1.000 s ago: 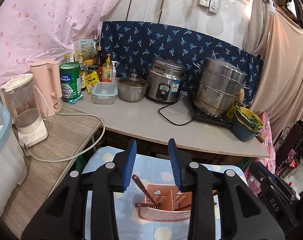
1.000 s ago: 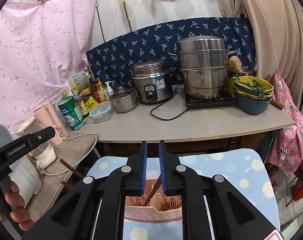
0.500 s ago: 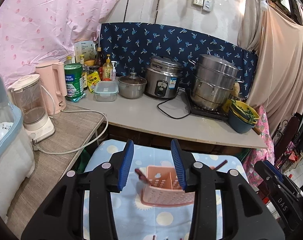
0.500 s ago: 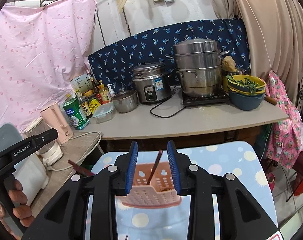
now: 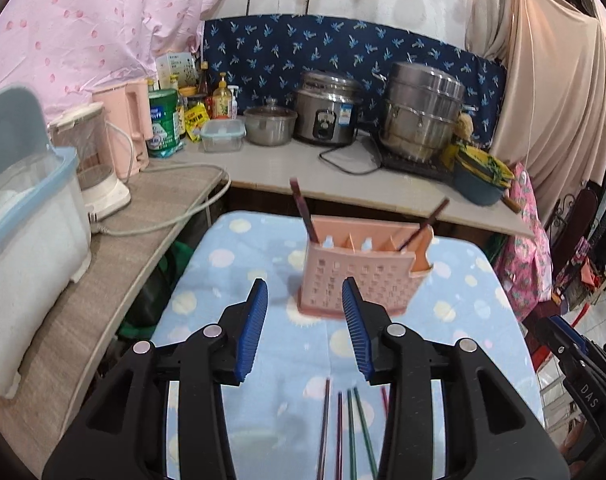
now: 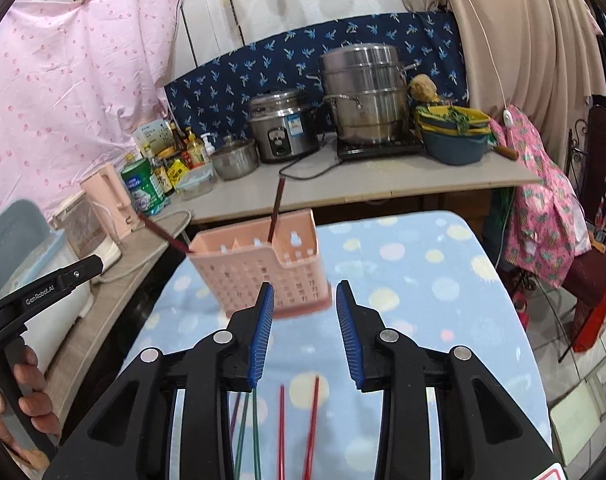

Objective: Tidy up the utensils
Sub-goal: 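Move both open grippers back over the remaining chopsticks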

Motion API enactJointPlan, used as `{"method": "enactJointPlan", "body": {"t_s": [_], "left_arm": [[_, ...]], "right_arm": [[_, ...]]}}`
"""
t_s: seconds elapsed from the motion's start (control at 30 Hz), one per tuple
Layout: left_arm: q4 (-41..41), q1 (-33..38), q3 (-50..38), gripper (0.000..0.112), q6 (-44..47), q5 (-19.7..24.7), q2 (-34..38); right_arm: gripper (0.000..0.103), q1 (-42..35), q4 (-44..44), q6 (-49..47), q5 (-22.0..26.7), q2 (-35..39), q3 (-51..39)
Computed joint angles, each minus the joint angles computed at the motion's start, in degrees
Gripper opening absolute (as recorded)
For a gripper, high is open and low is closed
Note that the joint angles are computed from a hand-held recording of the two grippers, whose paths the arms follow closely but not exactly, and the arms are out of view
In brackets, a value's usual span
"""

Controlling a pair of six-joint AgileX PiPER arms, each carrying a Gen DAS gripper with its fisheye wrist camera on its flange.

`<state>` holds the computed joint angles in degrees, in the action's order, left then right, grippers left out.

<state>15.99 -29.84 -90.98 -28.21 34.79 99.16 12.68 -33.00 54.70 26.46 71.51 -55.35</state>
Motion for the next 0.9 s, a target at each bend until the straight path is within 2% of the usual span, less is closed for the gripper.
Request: {"method": "enactJointPlan", "body": {"t_s": [0.27,0.53,0.77,0.9], "left_arm": [[7.66,-3.09,17.23,0.037,-8.08,-3.96,-7.21],[11.01,-4.53,30.16,0.037,-12.42,-7.57,-10.08],[9.97,-4.48,39.85,0.037,-13.56,-11.02,-11.43],[10.65,-5.39,42.16,0.037,-15.23,-11.26,-11.44]], "right_arm": [[0.032,9.19,-8.60,13.09,5.15,-7.24,12.71],[0.032,20.94,-15.51,29.04,8.98,-8.38,23.68],[0.032,28.45,-18.77,40.92,7.49,-5.01,29.46],[0.032,30.78,-20.63,45.71,6.08,-2.86,30.91]]}}
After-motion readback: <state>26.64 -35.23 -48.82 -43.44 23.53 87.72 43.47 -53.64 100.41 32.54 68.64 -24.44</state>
